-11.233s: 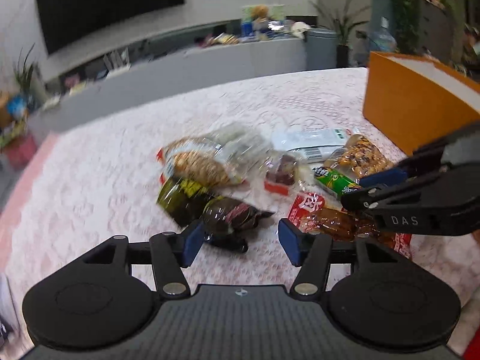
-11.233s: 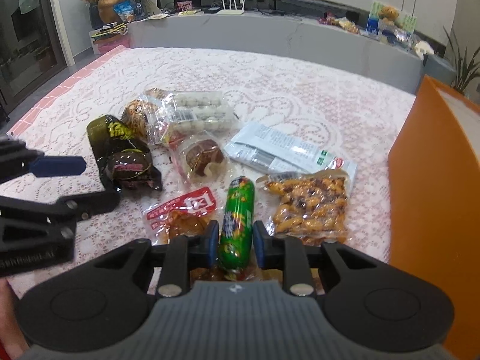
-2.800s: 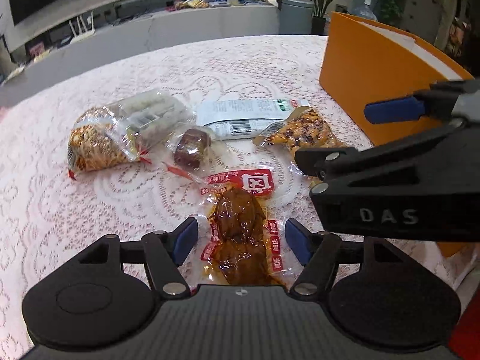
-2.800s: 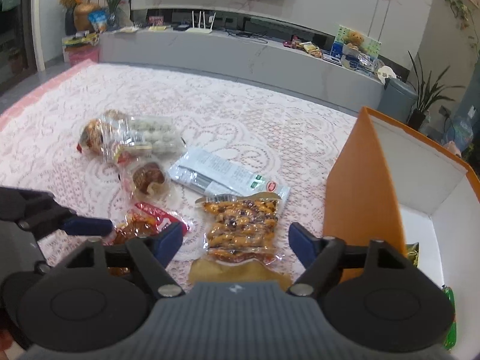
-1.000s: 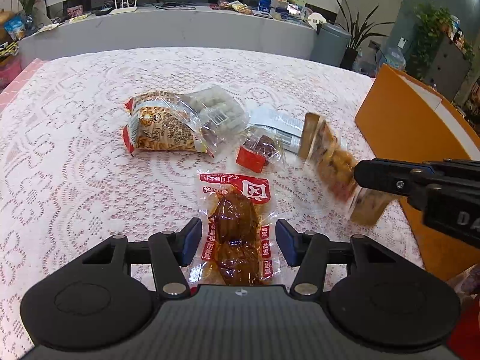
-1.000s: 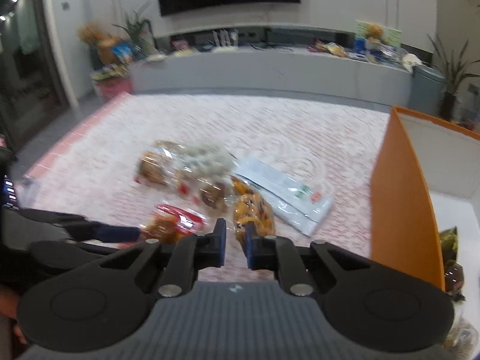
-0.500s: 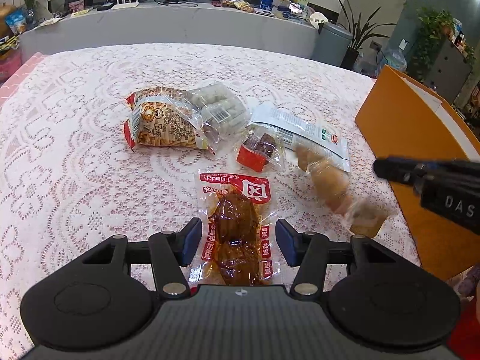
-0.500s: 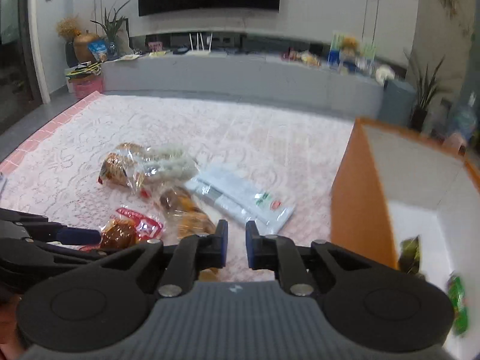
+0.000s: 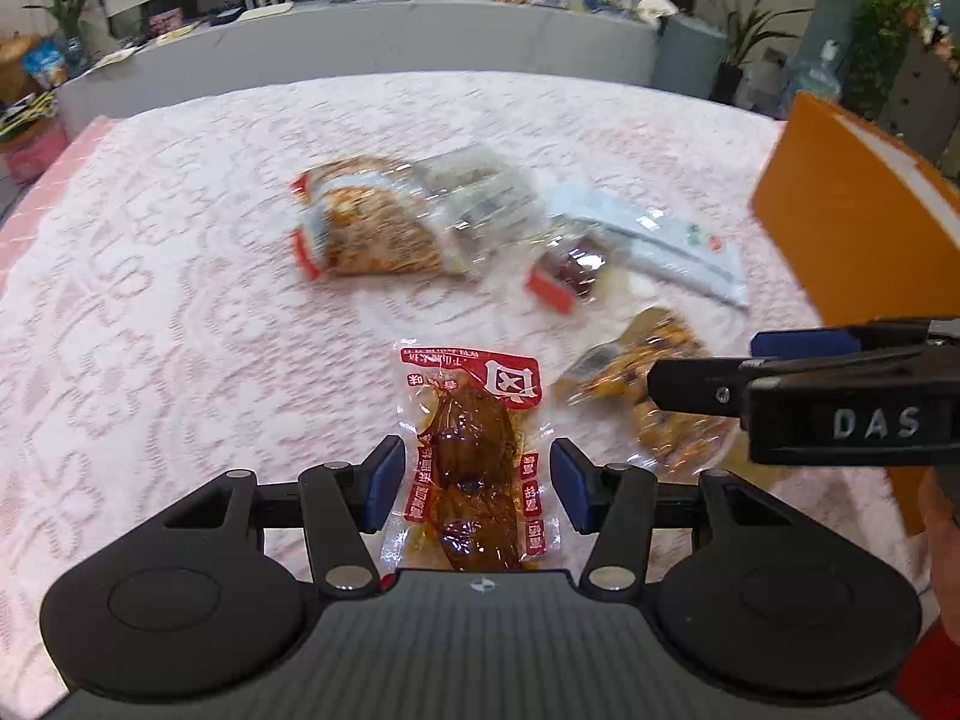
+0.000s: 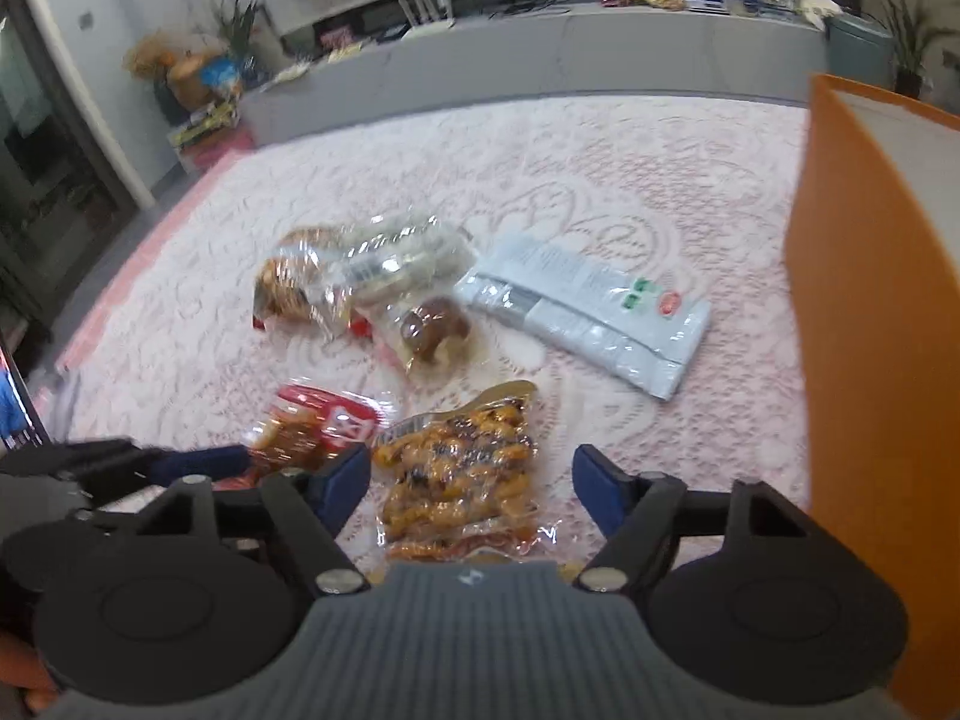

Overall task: Organize snacks
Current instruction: 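Grasp the vacuum-packed nut bag with the right tool while the left grasps the meat packet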

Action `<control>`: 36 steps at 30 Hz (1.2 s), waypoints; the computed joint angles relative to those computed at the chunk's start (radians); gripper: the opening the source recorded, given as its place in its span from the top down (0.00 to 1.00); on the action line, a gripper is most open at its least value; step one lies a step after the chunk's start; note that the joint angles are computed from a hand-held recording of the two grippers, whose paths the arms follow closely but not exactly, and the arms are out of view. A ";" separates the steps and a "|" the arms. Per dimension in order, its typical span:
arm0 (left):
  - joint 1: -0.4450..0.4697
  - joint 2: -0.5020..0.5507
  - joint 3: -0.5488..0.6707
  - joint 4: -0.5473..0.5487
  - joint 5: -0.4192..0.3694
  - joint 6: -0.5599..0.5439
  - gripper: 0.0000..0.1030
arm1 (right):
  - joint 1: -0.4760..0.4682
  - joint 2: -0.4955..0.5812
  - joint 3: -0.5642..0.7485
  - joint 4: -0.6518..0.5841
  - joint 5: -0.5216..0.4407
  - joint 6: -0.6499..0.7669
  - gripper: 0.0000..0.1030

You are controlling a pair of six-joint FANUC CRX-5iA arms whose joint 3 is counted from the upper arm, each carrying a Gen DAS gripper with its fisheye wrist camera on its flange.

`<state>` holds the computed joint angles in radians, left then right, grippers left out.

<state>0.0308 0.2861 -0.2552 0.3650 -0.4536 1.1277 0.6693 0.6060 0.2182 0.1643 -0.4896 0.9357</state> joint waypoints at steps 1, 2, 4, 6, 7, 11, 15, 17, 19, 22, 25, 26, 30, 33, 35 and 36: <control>0.006 -0.002 -0.001 -0.001 -0.007 0.002 0.41 | 0.005 0.011 0.011 0.008 -0.009 0.013 0.22; 0.009 -0.003 0.004 -0.016 -0.014 0.011 0.41 | 0.010 0.021 0.020 0.013 -0.016 0.033 0.19; 0.011 -0.004 0.003 -0.021 -0.015 0.012 0.41 | 0.012 0.033 0.023 0.032 -0.008 0.031 0.14; 0.009 -0.004 0.008 -0.038 -0.016 0.018 0.41 | 0.006 0.044 0.045 -0.002 -0.025 0.063 0.14; 0.008 -0.004 0.010 -0.042 -0.017 0.020 0.41 | 0.003 0.047 0.055 -0.013 -0.036 0.070 0.14; 0.016 -0.008 0.004 -0.021 -0.027 0.015 0.41 | -0.008 0.059 0.084 -0.057 -0.074 0.096 0.13; 0.034 -0.003 0.000 0.038 -0.048 0.009 0.41 | 0.005 0.066 0.082 -0.008 -0.101 0.143 0.13; 0.035 0.000 0.002 0.036 -0.046 0.012 0.41 | 0.016 0.067 0.082 -0.004 -0.105 0.193 0.15; 0.034 0.004 0.005 0.034 -0.049 0.011 0.37 | 0.034 0.072 0.065 0.070 -0.104 0.193 0.14; 0.028 0.009 0.014 -0.006 -0.043 0.046 0.34 | 0.040 0.063 0.033 0.110 -0.073 0.172 0.14; 0.027 0.010 0.013 -0.013 -0.033 0.056 0.30 | 0.037 0.060 0.028 0.106 -0.067 0.159 0.18; 0.026 0.010 0.015 -0.021 -0.034 0.061 0.30 | 0.038 0.057 0.021 0.110 -0.059 0.159 0.22; 0.023 0.010 0.020 -0.037 -0.035 0.067 0.30 | 0.045 0.043 -0.003 0.134 -0.047 0.145 0.26; 0.019 0.011 0.026 -0.054 -0.040 0.065 0.34 | 0.049 0.038 -0.023 0.185 -0.037 0.102 0.27; 0.018 0.011 0.028 -0.063 -0.039 0.068 0.35 | 0.052 0.030 -0.039 0.212 -0.032 0.082 0.27; 0.018 0.010 0.027 -0.059 -0.038 0.066 0.35 | 0.053 0.023 -0.045 0.213 -0.028 0.076 0.27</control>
